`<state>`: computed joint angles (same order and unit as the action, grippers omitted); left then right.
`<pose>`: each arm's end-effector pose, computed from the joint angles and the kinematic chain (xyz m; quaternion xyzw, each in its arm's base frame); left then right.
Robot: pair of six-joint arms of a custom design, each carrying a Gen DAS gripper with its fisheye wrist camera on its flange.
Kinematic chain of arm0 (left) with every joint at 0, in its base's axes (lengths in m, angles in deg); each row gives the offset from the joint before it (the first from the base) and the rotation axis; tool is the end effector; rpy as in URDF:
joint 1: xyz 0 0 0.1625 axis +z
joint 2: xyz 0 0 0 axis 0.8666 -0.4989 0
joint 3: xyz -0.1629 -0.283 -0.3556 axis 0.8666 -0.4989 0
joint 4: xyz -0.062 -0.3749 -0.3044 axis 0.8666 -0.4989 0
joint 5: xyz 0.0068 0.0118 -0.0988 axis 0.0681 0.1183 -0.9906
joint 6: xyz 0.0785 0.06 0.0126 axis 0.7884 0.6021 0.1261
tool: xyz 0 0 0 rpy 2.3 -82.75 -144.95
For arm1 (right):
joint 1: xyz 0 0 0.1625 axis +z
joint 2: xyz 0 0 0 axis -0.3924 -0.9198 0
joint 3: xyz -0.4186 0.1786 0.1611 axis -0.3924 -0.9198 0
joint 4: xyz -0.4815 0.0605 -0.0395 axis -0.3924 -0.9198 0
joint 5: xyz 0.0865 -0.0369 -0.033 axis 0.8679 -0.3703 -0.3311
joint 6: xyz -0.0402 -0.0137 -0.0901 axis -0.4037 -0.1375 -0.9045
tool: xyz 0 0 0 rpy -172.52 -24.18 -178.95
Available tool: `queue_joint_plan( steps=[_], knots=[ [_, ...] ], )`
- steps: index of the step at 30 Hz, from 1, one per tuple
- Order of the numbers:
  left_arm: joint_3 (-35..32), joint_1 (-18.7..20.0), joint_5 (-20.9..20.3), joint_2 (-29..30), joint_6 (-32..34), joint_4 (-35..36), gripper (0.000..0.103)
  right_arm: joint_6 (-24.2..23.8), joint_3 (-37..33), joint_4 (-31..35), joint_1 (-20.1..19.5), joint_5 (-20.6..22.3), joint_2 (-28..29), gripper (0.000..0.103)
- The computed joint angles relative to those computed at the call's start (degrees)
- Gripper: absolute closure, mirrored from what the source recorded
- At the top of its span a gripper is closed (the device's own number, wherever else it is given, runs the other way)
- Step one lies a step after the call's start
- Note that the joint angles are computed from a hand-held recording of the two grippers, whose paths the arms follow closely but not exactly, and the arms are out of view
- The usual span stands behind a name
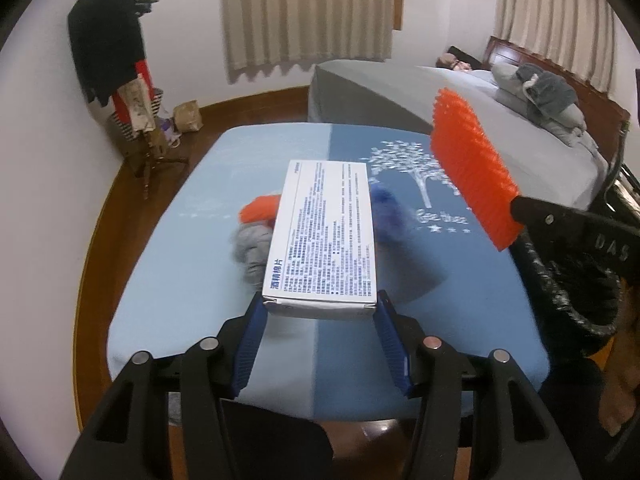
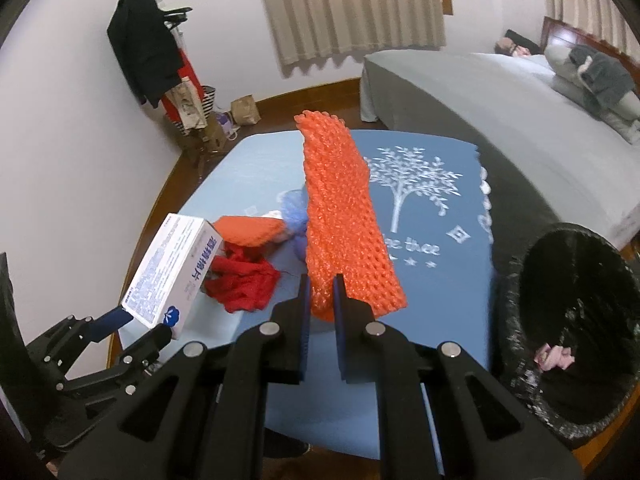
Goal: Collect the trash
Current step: 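Carry the orange net in the right gripper over the bin while the left carries the white tissue box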
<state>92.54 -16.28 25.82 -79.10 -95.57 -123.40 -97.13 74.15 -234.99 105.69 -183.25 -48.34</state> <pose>-0.4321 -0.7019 -0.0067 0.2494 0.8734 -0.2736 0.3164 0.0056 -0.7281 0.3835 0.1070 -0.8945 0.3330 0.2784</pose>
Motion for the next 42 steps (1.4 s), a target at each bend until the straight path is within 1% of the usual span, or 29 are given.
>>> queue_joint_plan(
  steps=[7, 13, 22, 26, 34, 40, 42],
  knots=[
    [-3.39, -1.68, -2.34, 3.23, 1.58, 0.86, 0.049, -0.2, 1.71, -2.01, -2.21, -0.23, -3.18, 0.093],
    [-7.06, -3.17, -4.3, 6.61, 1.03, 2.59, 0.049, -0.69, 2.26, -3.39, -4.55, -0.77, -5.55, 0.093],
    [-15.23, -5.59, -6.86, 13.16, -0.77, 7.13, 0.049, -1.1, 2.34, -3.19, -9.53, -0.2, -9.19, 0.093],
    [-18.94, -6.5, -8.94, 16.0, -1.02, 9.22, 0.049, -1.38, 2.35, -3.56, -11.67, -0.1, -10.46, 0.093],
    [-28.96, -7.94, -13.49, 23.95, -0.78, 14.36, 0.049, 0.42, 0.64, -0.13, -16.99, 1.95, -11.83, 0.093],
    [-35.89, -8.44, -14.77, 29.2, -0.05, 18.7, 0.049, 1.28, -0.97, 1.48, -19.47, 2.23, -11.53, 0.093],
    [-37.59, -8.45, -16.14, 30.35, 0.81, 19.84, 0.049, 1.66, -2.03, 3.28, -20.23, 2.51, -11.25, 0.091]
  ],
)
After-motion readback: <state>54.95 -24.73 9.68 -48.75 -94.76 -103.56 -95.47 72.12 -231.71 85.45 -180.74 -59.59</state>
